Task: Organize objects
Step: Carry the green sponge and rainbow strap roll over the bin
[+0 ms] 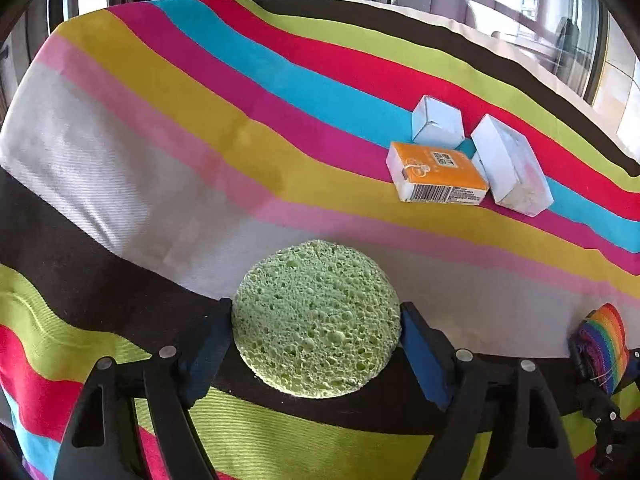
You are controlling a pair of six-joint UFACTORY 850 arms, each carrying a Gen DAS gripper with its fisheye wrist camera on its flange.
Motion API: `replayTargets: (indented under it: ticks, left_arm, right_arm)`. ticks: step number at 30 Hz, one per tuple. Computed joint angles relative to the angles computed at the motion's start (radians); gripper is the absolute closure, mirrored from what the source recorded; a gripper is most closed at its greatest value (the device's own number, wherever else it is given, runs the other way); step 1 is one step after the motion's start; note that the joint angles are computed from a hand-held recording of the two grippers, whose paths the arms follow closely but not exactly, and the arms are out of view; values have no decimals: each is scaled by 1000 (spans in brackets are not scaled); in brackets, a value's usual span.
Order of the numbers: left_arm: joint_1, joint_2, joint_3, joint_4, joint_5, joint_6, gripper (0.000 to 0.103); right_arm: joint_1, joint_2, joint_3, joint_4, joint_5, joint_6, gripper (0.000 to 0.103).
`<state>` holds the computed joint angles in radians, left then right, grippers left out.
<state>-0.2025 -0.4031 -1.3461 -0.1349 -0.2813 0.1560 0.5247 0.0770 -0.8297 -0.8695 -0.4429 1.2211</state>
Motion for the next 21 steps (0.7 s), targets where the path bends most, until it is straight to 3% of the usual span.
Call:
replayTargets:
  ticks: [11, 16, 21]
  left_arm:
    - [-4, 14, 16, 108, 9, -91, 21]
    - [-16, 54, 66, 275, 12, -275, 21]
    - [-16, 225, 273, 50, 69, -68, 21]
  right_arm:
    - [-6, -9, -6, -3, 7, -1, 41]
    - [-8, -10, -6, 0, 13, -3, 41]
    - [-5, -11, -7, -1, 10, 2, 41]
